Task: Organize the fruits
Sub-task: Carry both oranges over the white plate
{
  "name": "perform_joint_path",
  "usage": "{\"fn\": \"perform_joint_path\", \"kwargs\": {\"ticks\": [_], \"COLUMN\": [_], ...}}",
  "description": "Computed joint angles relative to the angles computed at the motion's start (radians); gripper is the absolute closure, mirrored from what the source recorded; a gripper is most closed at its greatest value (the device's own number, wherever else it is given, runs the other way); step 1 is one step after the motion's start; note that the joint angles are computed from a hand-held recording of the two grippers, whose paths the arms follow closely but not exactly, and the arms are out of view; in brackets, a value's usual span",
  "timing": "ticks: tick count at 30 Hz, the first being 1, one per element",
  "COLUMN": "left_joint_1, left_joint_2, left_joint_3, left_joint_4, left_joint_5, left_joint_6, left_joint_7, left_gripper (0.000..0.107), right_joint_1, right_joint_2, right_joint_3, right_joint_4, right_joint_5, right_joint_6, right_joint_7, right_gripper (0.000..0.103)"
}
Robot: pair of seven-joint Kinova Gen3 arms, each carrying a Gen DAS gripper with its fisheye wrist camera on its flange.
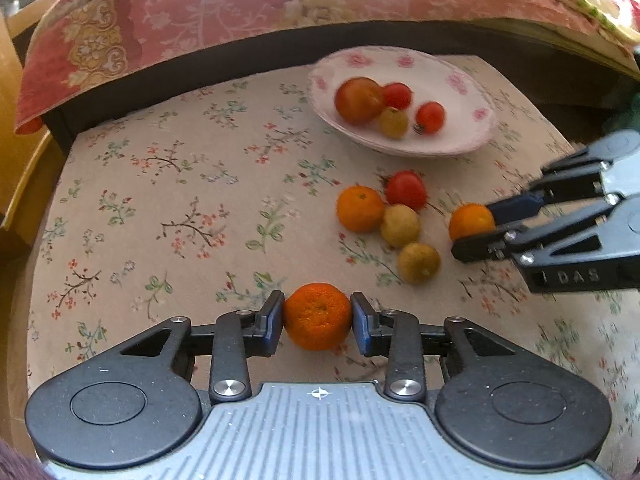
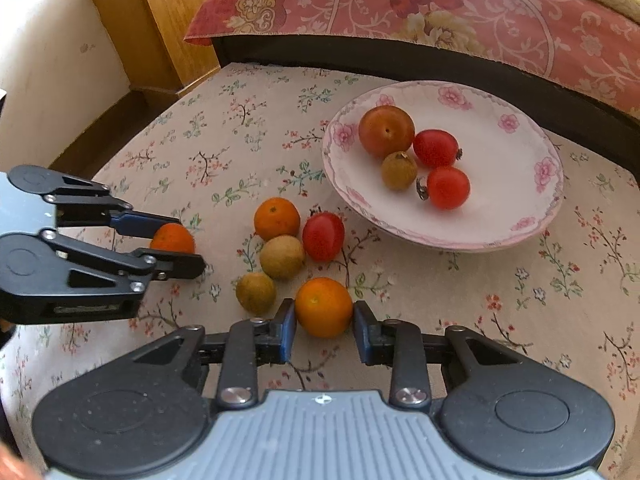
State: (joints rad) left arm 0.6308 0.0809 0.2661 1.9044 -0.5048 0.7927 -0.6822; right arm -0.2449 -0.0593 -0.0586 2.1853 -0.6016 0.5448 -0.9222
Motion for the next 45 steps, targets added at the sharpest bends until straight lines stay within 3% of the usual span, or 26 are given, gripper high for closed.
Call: {"fn": "perform_joint_path", "kwargs": {"ticks": [7, 11, 16, 27, 36, 41, 45], "left_joint_1": [0.018, 0.033, 0.044, 0.041, 0.044, 0.035, 0.04], "left_joint_2": [0.024, 0.036, 0.035, 0.033, 0.039, 0.044, 0.047], "left_joint_3": [0.0, -0.007, -0.009, -0.008, -0.01, -0.007, -0.011], "left_joint_4": [-0.015, -0.024, -0.017, -0.02, -0.03, -0.051, -0.06], "left_joint_5": [0.008, -0.013, -0.029, -0.013, -0.007, 0.036, 0.036], "left_joint_6": [0.004, 0.021, 0.028, 0.025, 0.043, 0.057, 0.072], "left_joint_7": [-0.024, -0.008, -0.003, -0.015, -0.011, -0.054, -0.052], "left_gripper": [0.062, 0.044, 0.036, 0.043, 0.042, 0.059, 0.063], "right_joint_1": [-0.016, -0.011, -0.007, 0.019, 0.008, 0.003, 0.002], "right_joint_2": [-0.01, -0.001, 0.0, 0.011, 0.011, 0.014, 0.014], "right_joint_3": [0.001, 0.006, 0.004, 0.016, -0.008, -0.012, -0.011], "right_joint_4": [0.016, 0.007, 0.008, 0.001, -0.002, -0.011, -0.014], "right_joint_5": [0.018, 0.003, -0.01, -0.078, -0.025, 0.012, 0.02], "right_joint_6": [-0.025, -0.015, -0.02, 0.009, -0.018, -0.018, -0.011], "right_joint_7": [0.013, 0.024, 0.036, 0.092, 0.039, 0.0, -0.008], "right_gripper": [0.069, 0.069, 0.069, 0.066, 0.066, 0.068, 0.069]}}
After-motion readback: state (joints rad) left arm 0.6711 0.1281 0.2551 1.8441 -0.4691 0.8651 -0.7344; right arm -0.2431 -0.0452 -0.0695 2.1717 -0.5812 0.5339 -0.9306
